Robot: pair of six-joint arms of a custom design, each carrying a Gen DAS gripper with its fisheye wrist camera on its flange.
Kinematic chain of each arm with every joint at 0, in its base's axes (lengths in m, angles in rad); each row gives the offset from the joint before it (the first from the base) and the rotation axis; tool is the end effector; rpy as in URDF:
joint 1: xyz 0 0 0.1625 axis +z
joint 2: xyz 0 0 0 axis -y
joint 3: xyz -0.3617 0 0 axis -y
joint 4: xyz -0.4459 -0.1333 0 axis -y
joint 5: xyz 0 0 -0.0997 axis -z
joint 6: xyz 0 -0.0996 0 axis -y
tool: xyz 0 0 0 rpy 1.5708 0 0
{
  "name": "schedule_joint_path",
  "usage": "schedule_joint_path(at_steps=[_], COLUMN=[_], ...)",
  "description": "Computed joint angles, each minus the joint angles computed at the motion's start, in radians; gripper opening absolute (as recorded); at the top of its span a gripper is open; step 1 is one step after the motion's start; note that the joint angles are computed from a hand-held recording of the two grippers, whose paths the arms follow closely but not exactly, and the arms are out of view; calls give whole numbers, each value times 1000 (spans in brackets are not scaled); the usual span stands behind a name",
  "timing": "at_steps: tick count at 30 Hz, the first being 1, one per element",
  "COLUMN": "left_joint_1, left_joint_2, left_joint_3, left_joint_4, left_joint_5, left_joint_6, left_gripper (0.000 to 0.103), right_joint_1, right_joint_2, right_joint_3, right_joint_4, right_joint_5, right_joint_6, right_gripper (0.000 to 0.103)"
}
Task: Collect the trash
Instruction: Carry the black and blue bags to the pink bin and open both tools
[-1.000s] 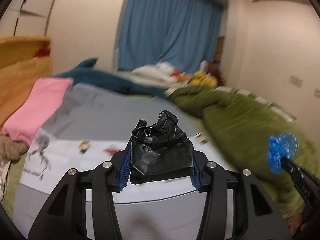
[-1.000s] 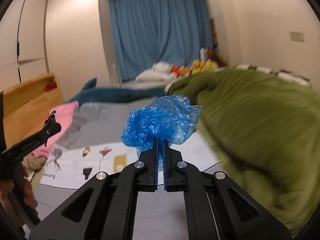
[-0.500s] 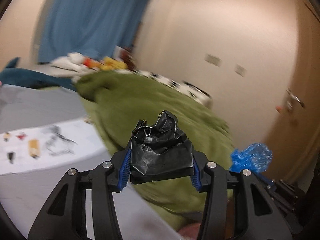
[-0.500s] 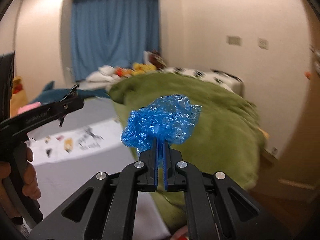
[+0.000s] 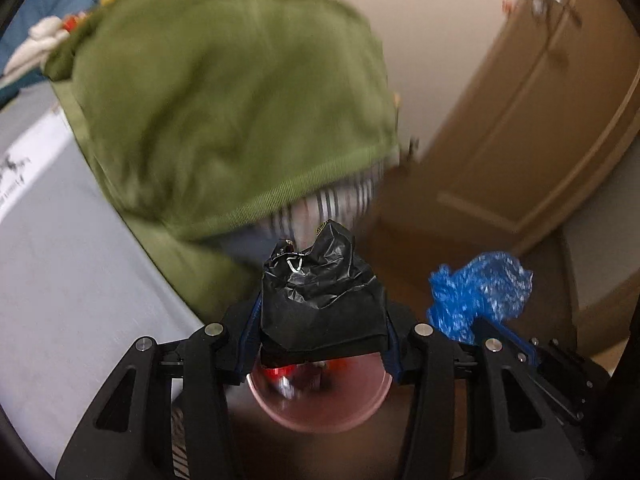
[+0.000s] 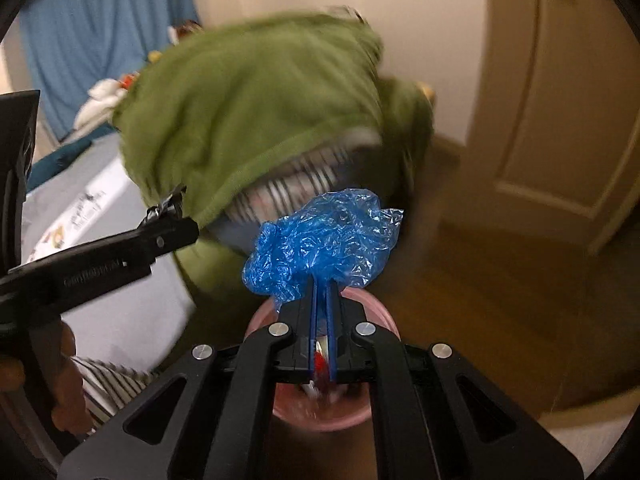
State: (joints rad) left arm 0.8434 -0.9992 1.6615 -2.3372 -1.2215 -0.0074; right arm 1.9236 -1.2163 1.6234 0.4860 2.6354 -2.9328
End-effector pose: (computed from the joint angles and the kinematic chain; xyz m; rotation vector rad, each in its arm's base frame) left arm -0.3113 -0.6014 0.1098 0.9745 2.6631 -0.3176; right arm 0.2118 -0.4416 0.2250 -0.2803 -2.1002 1.0412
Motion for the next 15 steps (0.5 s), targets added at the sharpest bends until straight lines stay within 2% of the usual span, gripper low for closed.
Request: schedule_joint_path(at_steps=[3, 6, 8, 10, 11, 13, 15], left_joint_1=[2, 15, 32, 47, 54, 67, 69], left_joint_2=[59, 93, 130, 166, 180, 203, 222], left_joint_3=[-7, 3, -25, -59, -68, -88, -100], left_joint_4=[66, 59, 117, 183, 197, 228, 262], left_joint_5=[19, 55, 68, 77, 81, 79, 105], left_joint_6=[-20, -4, -38, -80, -93, -109, -118], left_gripper=[48, 50, 60, 64, 71, 86, 87], right_joint_1=[-68, -136, -177, -229, -247, -279, -297], right_joint_2=[21, 26, 27, 30, 34, 34, 33], right_joint_3=[22, 50, 65, 70, 70, 76, 90], right_joint_4=[52, 44, 54, 68, 76, 79, 94], right_joint_5=[-49, -74, -107, -174, -201, -243, -258], right_joint_6=[88, 106, 142, 177, 190, 199, 239], right_gripper=[7, 7, 8, 8, 10, 23, 68])
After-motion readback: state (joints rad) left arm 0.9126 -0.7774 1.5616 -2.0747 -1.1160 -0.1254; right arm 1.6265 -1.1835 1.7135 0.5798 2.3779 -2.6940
